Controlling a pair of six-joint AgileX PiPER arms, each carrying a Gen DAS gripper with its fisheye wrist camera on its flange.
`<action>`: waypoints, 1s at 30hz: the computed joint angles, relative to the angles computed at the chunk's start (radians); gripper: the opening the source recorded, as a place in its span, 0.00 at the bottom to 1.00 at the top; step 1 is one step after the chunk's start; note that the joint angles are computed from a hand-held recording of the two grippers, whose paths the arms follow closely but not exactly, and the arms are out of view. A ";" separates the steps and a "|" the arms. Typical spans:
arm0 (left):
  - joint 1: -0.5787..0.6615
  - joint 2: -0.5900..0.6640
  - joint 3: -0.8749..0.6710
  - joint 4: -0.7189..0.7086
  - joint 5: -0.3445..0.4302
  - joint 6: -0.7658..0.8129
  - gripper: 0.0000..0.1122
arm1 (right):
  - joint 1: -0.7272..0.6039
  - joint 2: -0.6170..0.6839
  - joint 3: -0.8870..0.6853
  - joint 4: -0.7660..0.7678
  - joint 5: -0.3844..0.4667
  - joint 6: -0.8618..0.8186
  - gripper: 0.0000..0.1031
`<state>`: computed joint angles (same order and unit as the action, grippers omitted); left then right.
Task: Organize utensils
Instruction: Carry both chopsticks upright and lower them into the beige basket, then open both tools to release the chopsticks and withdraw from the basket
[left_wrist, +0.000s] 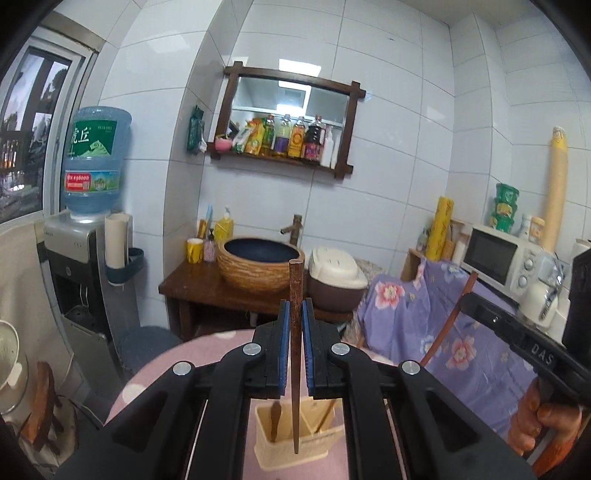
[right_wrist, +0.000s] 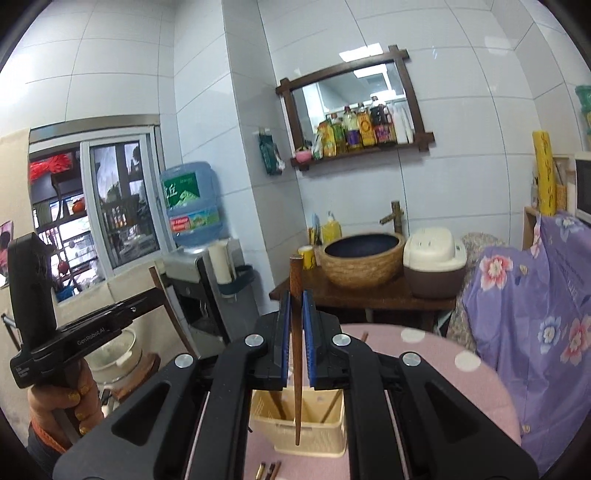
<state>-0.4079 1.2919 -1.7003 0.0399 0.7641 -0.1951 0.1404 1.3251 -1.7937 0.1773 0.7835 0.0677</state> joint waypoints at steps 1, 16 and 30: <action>-0.006 0.024 -0.019 0.013 -0.007 -0.017 0.07 | 0.009 0.017 -0.016 -0.024 -0.006 0.018 0.07; -0.016 0.062 0.298 0.130 -0.209 -0.143 0.07 | 0.045 0.062 0.330 -0.100 -0.268 0.090 0.07; 0.019 0.065 0.404 0.031 -0.262 -0.069 0.05 | -0.010 0.074 0.443 0.063 -0.336 0.001 0.04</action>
<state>-0.3890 1.3569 -1.2967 0.0710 0.5018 -0.2644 0.1306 1.3994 -1.3504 0.2402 0.4479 0.0691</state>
